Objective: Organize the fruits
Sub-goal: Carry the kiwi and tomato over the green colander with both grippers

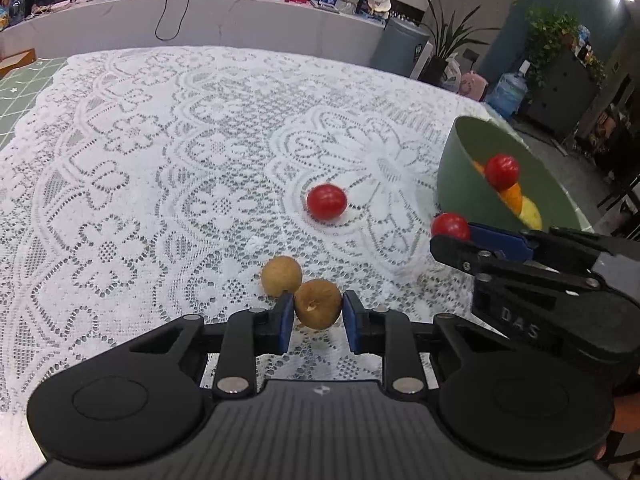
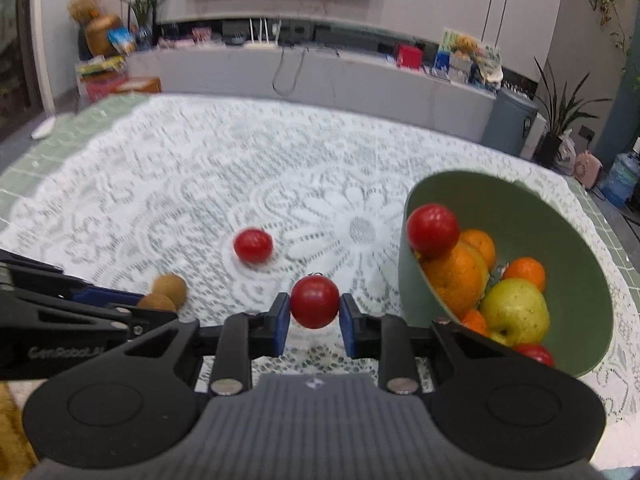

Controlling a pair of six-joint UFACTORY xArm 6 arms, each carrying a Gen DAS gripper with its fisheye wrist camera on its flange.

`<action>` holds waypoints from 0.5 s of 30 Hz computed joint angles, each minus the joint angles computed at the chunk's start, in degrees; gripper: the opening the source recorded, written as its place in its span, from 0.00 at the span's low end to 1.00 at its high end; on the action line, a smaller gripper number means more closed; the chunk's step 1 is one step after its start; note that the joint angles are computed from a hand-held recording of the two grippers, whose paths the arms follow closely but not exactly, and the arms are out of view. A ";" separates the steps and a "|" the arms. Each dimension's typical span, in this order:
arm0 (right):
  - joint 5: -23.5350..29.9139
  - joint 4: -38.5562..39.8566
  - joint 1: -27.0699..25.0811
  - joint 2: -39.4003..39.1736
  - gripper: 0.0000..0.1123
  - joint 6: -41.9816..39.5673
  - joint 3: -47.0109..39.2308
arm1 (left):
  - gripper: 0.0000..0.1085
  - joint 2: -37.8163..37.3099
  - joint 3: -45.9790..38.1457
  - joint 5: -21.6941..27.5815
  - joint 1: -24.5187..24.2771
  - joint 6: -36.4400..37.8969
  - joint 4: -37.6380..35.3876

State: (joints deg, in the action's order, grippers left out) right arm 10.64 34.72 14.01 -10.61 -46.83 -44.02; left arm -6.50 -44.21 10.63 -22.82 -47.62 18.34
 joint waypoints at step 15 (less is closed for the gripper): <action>6.06 12.77 -4.67 -1.92 0.20 -5.43 -3.95 | 0.26 0.62 -4.94 -0.14 -1.22 1.51 -2.86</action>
